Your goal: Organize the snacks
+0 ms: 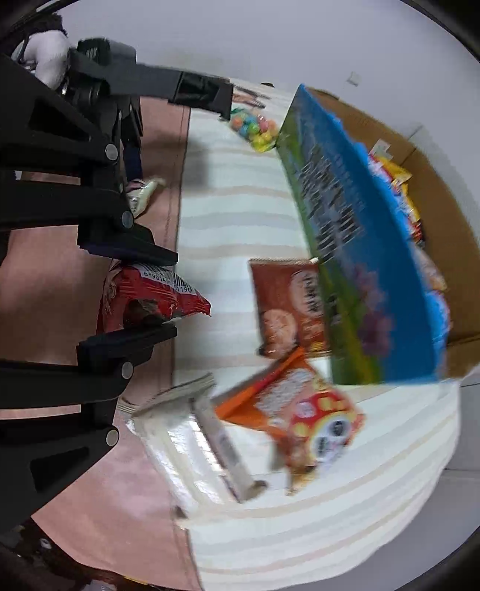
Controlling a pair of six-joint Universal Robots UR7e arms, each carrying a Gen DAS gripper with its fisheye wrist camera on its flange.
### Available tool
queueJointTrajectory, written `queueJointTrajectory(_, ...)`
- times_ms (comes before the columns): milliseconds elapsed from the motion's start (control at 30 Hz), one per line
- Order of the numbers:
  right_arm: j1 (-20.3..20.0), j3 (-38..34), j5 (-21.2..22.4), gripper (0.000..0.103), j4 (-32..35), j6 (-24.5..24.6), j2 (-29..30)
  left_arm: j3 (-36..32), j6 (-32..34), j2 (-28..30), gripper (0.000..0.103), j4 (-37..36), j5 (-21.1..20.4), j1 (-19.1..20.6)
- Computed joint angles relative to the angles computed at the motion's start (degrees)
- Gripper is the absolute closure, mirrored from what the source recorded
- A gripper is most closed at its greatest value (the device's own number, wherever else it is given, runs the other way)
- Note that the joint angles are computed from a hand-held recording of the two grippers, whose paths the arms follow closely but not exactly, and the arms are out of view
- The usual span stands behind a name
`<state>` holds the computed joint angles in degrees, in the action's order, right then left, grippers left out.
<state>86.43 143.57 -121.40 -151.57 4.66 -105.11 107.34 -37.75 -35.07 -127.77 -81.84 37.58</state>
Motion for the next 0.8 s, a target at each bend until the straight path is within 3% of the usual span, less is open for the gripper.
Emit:
queueJointTrajectory(133, -2.62, 2.04, 0.87, 0.069, -0.62, -0.14, -0.55, 0.46, 0.12, 1.3, 0.036, -0.85, 2.49, -1.91)
queueJointTrajectory(167, -2.86, 2.34, 1.12, 0.069, -0.84, -0.22, -0.78, 1.14, -0.02, 0.86, 0.041, -1.29, 2.83, -2.51)
queueJointTrajectory(433, -2.1, 1.92, 1.75, 0.069, -0.79, -0.51, -2.74, 4.63, -1.73, -3.64, 0.044, -6.88, 3.18, -4.93)
queueJointTrajectory(467, -1.43, 1.32, 1.98, 0.069, -0.45, -0.51, -3.0, 4.22, -1.67, -4.34, 0.058, -7.52, 3.17, -5.4)
queueJointTrajectory(533, 0.63, -0.74, 2.38, 0.069, 0.53, -0.78, -3.11, 2.29, -1.15, -5.2, 0.075, -7.51, 3.2, -6.22)
queueJointTrajectory(667, 5.32, -5.93, 0.95, 0.069, -0.07, -2.68, 0.1, -2.23, 1.75, -5.35, 0.075, -7.28, 6.82, -7.04)
queueJointTrajectory(800, 6.95, -9.31, -0.38, 0.069, -0.1, -4.29, 2.23, -7.23, 3.49, -3.79, 0.059, -0.69, 4.04, -3.07)
